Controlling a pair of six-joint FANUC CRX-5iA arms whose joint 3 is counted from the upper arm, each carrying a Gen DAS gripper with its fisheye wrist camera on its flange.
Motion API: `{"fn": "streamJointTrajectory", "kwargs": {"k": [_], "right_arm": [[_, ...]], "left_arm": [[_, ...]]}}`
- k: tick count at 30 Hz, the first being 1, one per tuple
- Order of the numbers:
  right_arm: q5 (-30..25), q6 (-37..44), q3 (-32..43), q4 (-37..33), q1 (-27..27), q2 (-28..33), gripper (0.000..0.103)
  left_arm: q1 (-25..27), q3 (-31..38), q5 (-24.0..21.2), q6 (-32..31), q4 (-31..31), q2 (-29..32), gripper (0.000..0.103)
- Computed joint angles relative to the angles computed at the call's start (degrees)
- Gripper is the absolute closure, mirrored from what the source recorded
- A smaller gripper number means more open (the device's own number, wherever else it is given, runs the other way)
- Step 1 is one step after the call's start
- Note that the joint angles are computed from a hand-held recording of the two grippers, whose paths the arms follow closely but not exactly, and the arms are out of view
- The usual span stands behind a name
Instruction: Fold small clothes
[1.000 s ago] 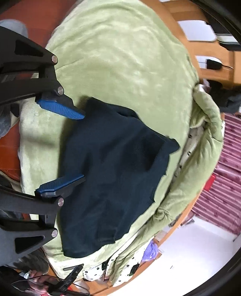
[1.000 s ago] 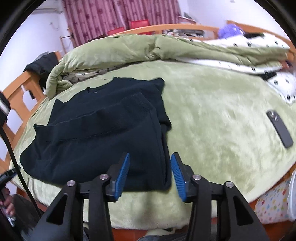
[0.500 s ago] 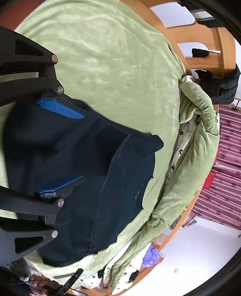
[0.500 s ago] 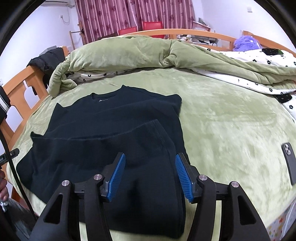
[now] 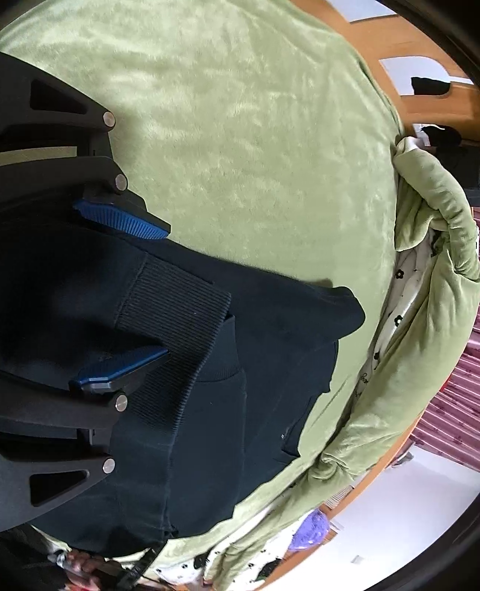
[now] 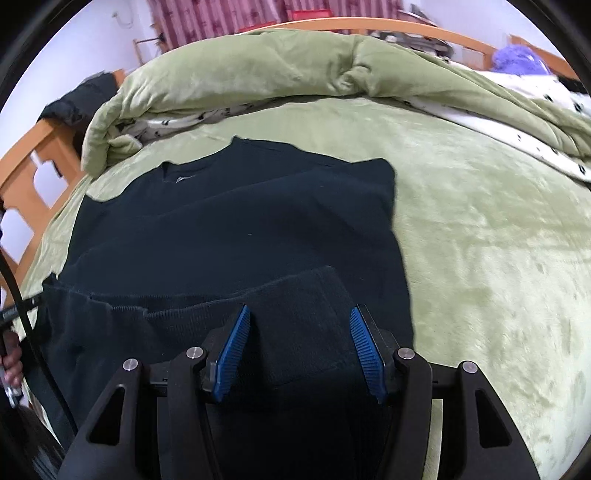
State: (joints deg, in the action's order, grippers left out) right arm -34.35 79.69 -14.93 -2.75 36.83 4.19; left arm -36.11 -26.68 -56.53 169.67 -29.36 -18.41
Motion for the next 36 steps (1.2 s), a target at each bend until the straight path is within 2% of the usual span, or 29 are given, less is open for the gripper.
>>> {"fn": "streamJointTrajectory", "kwargs": {"k": [2, 6, 8, 11, 13, 15, 18, 20, 22, 23, 24, 25, 31, 36], "right_arm": [[0.5, -0.2, -0.3, 1.1, 0.7, 0.2, 0.044], [0.1, -3.1, -0.2, 4.5, 1.0, 1.8, 0.046], [1.0, -3.1, -0.3, 2.8, 0.1, 1.5, 0.048], [1.7, -7.5, -1.5, 6.5, -0.1, 1.4, 0.047], [0.7, -3.7, 0.1, 1.3, -1.8, 1.6, 0.047], [0.5, -2.6, 0.7, -0.3, -2.2, 1.9, 0.047], [0.8, -3.7, 0.2, 1.5, -1.5, 2.3, 0.051], [1.7, -7.2, -1.3, 6.7, -0.1, 2.4, 0.058], [2.1, -9.4, -2.5, 9.6, 0.7, 2.0, 0.07], [2.0, -7.7, -2.4, 8.1, 0.7, 1.7, 0.074], [1.9, -6.7, -2.3, 7.4, 0.7, 1.4, 0.08], [2.2, -7.1, -2.7, 8.0, 0.9, 1.0, 0.082], [4.4, -3.7, -4.2, 3.9, 0.0, -2.5, 0.088], [5.1, 1.8, -4.2, -4.3, -2.5, -6.3, 0.088]], "left_arm": [[1.2, -0.7, 1.7, -1.3, 1.1, -0.5, 0.053], [2.4, -0.6, 2.6, -1.9, 1.8, -0.1, 0.056], [3.1, -1.0, 3.1, -1.8, 1.9, -0.3, 0.059], [4.1, -1.7, 4.0, -1.1, 2.5, -1.0, 0.064], [4.0, -1.5, 3.8, -1.1, 2.2, -0.7, 0.064], [3.3, -0.7, 3.0, -0.9, 1.5, 0.0, 0.064], [3.3, -0.3, 2.6, -1.1, 1.4, 0.6, 0.064], [3.7, -0.5, 2.7, -1.4, 1.8, 0.4, 0.064], [3.5, 0.0, 2.0, -1.1, 1.4, 0.8, 0.069], [2.8, 0.6, 1.0, -0.5, 0.6, 1.3, 0.072], [1.9, 1.4, -0.2, -0.1, -0.3, 1.9, 0.086], [1.6, 1.7, -0.6, -0.4, -0.4, 2.1, 0.093], [-2.0, 3.8, -4.5, 0.5, -3.4, 3.4, 0.096], [0.0, 1.7, -2.4, -1.8, -0.2, 1.8, 0.088]]}}
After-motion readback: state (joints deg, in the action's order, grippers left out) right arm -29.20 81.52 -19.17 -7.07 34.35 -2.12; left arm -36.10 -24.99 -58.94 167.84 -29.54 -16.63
